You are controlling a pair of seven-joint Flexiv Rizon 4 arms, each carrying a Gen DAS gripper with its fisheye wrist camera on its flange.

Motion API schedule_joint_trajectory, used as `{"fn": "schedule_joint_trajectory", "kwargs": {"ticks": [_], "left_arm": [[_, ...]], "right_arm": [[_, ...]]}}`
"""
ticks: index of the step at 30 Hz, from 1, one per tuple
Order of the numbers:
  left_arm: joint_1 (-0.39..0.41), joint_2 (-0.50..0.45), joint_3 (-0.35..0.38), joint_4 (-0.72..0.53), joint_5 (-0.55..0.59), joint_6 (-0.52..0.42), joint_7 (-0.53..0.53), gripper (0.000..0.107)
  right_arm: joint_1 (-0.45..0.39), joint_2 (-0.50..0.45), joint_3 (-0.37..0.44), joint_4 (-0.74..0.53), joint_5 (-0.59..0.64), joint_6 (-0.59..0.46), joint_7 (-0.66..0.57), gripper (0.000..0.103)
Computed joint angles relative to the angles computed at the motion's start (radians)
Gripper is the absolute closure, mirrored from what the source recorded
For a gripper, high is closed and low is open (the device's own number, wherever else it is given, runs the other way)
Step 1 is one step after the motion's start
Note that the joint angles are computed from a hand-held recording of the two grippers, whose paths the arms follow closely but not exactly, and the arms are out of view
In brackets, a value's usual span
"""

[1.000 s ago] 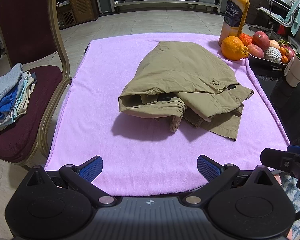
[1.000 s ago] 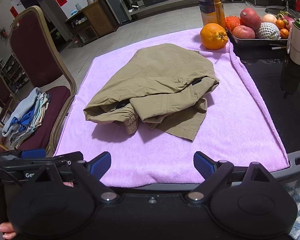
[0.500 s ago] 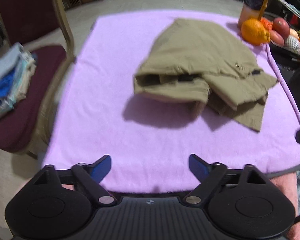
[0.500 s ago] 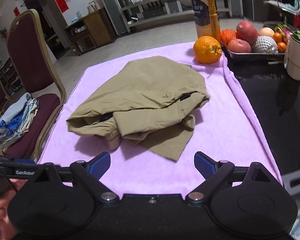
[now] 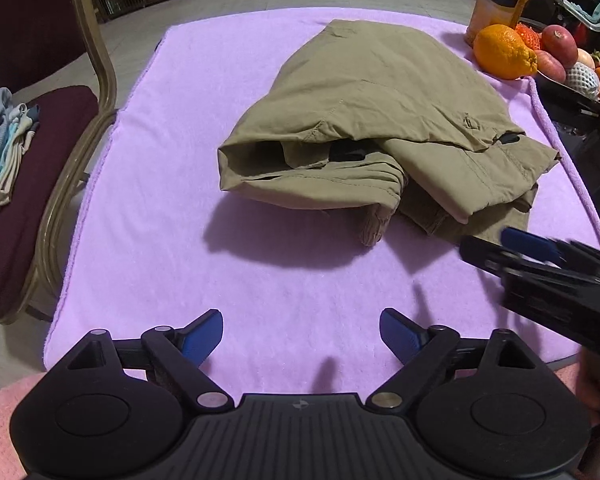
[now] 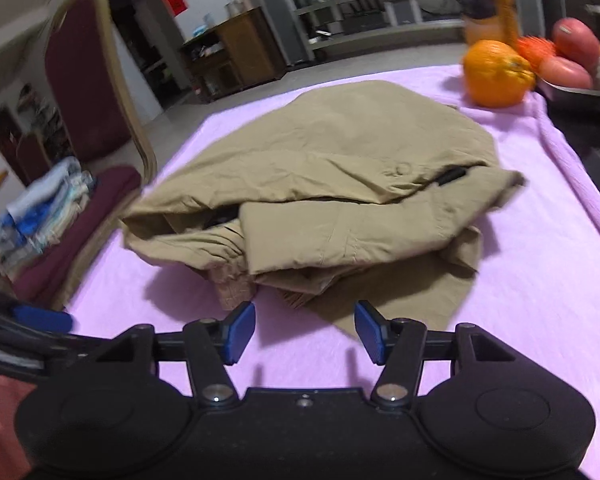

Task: Fold clothes
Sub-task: 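Lower the right gripper onto the khaki trousers and grasp a fold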

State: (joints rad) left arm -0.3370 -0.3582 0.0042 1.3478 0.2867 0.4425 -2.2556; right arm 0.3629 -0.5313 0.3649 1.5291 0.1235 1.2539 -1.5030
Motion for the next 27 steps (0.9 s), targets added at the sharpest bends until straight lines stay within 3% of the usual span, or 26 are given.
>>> {"fn": "schedule_joint_trajectory", "kwargs": {"ticks": [3, 7, 8, 9, 10, 12, 16, 18, 20, 21, 23, 25, 26, 27], "left_arm": [[0.022, 0.012, -0.005, 0.045, -0.047, 0.073, -0.004, 0.021], [0.037, 0.022, -0.004, 0.093, -0.074, 0.17, -0.013, 0.023], [0.032, 0.019, -0.001, 0.09, -0.061, 0.175, -0.018, 0.027], [0.028, 0.017, 0.003, 0.086, -0.047, 0.178, -0.023, 0.037], [0.023, 0.015, 0.007, 0.084, -0.031, 0.181, -0.03, 0.043], [0.017, 0.016, 0.013, 0.09, -0.008, 0.21, -0.048, 0.044], [0.028, 0.026, 0.015, 0.149, -0.014, 0.385, -0.081, 0.043], [0.018, 0.01, 0.021, 0.135, 0.01, 0.424, -0.087, 0.038], [-0.006, -0.022, 0.032, 0.085, 0.055, 0.39, -0.077, 0.037], [-0.017, -0.04, 0.036, 0.058, 0.071, 0.353, -0.064, 0.041], [-0.031, -0.07, 0.041, 0.02, 0.088, 0.301, -0.043, 0.045], [-0.021, -0.078, 0.039, 0.034, 0.063, 0.317, -0.042, 0.044], [-0.017, -0.08, 0.042, 0.039, 0.055, 0.331, -0.049, 0.044], [-0.013, -0.082, 0.049, 0.044, 0.052, 0.351, -0.064, 0.044]], "right_arm": [[0.055, -0.053, -0.065, -0.032, -0.06, 0.024, 0.049, 0.048], [0.034, -0.11, -0.032, -0.115, -0.025, 0.023, 0.128, 0.049], [0.03, -0.121, -0.026, -0.136, -0.013, 0.018, 0.151, 0.057], [0.027, -0.12, -0.028, -0.153, -0.003, -0.007, 0.188, 0.087], [0.011, -0.12, -0.013, -0.17, 0.003, -0.027, 0.224, 0.1], [-0.069, -0.114, 0.083, -0.212, 0.126, -0.049, 0.19, 0.101], [-0.194, -0.055, 0.207, -0.233, 0.332, -0.082, 0.083, 0.103], [-0.188, -0.022, 0.178, -0.227, 0.346, -0.096, 0.07, 0.103], [-0.131, 0.006, 0.087, -0.21, 0.281, -0.133, 0.1, 0.103], [-0.107, 0.011, 0.047, -0.205, 0.252, -0.172, 0.125, 0.102], [-0.11, 0.004, 0.033, -0.214, 0.277, -0.271, 0.156, 0.099], [-0.116, 0.01, 0.028, -0.185, 0.323, -0.299, 0.164, 0.095], [-0.123, 0.011, 0.032, -0.172, 0.352, -0.305, 0.156, 0.092], [-0.13, 0.006, 0.038, -0.17, 0.385, -0.31, 0.148, 0.079]]}}
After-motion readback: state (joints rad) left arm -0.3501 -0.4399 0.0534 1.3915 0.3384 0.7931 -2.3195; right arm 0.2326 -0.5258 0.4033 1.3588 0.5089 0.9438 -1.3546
